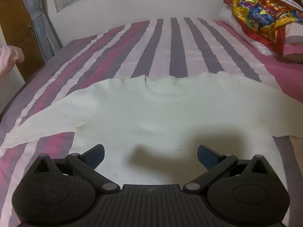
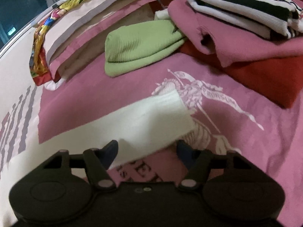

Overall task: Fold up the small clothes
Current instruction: 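Move the right gripper to the sweater sleeve cuff and grasp it, then lift the sleeve with the right gripper, fold it across the body, release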

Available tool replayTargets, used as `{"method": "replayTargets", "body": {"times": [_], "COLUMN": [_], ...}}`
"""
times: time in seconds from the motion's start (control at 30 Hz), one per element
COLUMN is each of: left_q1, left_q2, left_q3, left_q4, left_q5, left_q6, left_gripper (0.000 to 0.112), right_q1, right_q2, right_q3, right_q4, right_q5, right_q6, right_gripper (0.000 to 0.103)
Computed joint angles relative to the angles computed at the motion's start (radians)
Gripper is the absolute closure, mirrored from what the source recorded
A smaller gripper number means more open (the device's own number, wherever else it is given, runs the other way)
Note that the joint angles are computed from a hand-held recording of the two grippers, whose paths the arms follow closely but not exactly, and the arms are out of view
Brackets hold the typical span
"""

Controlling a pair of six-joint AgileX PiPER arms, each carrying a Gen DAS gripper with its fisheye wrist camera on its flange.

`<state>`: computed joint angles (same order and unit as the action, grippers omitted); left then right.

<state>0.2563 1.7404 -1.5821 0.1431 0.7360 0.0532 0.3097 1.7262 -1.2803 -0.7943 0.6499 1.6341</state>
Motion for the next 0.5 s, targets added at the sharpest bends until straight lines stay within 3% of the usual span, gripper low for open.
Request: {"method": "replayTargets", "body": {"times": [0.07, 0.27, 0.37, 0.5], "left_q1": [0.004, 0.018, 0.033, 0.058], "left_q2": [0.003, 0.002, 0.004, 0.001], "left_q3": [-0.004, 0.007, -0.001, -0.003], "left_q4": [0.003, -0.004, -0.013, -0.021], "left_q5": [0.001, -0.025, -0.015, -0.021], "left_q6": [-0.002, 0.026, 0.035, 0.045], "left_gripper": [0.009, 0.009, 0.009, 0.009], "right_q1": [-0.017, -0.032, -0.025, -0.004], "right_q2": [0.004, 0.004, -0.005, -0.016], "right_q3": [0.007, 0.014, 0.025, 0.021], "right_q4": [-0.022, -0.045, -0.09, -0.143], "right_q5": [-0.028, -0.073, -0.09, -0.096], "right_q6": [0.051, 0.075, 0.108, 0.14], "right_gripper": [0.055, 0.087, 0.096, 0.097]}}
